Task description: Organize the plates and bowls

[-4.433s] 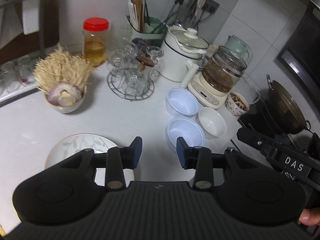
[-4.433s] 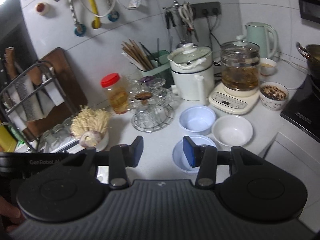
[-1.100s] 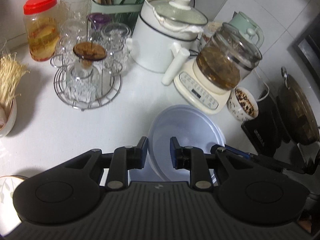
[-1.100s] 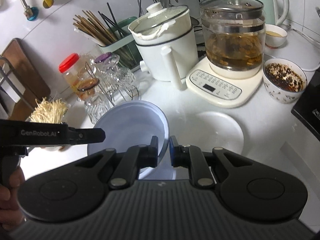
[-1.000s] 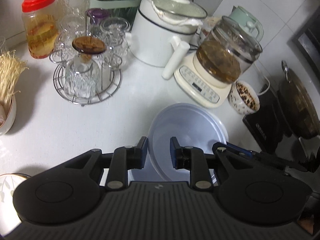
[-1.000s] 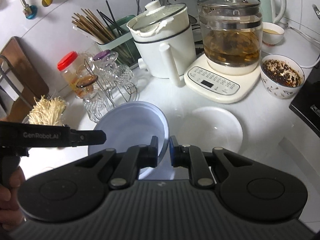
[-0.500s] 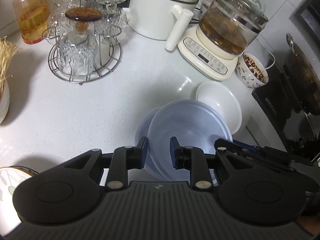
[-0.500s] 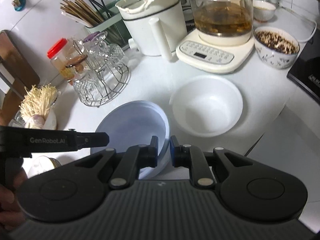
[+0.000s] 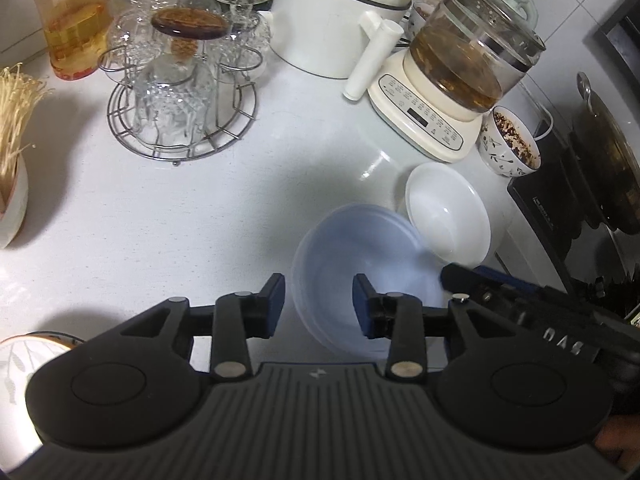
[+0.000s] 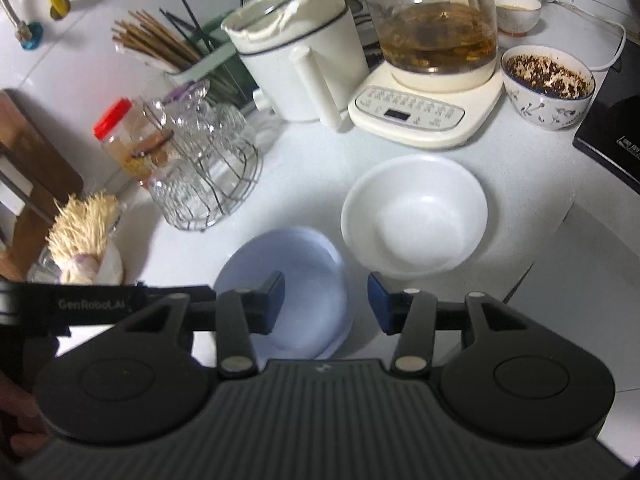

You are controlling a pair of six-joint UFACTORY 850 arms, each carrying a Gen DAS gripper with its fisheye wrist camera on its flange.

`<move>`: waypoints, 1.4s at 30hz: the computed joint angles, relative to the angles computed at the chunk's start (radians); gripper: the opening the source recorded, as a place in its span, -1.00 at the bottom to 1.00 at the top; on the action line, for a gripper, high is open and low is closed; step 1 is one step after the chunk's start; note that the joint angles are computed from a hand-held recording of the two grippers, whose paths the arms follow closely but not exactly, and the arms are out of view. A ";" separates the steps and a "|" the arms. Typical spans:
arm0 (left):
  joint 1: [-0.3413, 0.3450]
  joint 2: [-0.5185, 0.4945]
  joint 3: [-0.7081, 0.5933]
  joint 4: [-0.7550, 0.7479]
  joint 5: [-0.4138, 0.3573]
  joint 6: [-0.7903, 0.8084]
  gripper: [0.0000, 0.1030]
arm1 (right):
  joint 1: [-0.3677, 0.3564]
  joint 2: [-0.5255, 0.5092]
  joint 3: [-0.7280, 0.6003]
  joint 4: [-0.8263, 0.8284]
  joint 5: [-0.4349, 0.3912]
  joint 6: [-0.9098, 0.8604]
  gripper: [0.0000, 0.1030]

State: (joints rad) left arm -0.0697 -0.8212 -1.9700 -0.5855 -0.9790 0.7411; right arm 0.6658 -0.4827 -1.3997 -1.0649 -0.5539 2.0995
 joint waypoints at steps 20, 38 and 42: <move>-0.005 -0.133 -0.134 0.044 -0.078 -0.099 0.07 | -0.047 -0.038 0.016 0.123 0.151 0.020 -0.17; 0.019 -0.074 -0.040 0.032 0.011 -0.161 -0.42 | -0.083 -0.106 -0.092 0.469 0.227 -0.510 -0.63; 0.038 -0.044 0.000 0.034 0.051 -0.189 -0.42 | -0.088 -0.130 -0.135 0.575 0.250 -0.679 -0.63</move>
State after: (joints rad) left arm -0.0312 -0.8652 -1.9702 -0.5516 -0.9277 0.5525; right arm 0.5781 -0.6127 -1.5350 -0.4903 -0.3039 1.4201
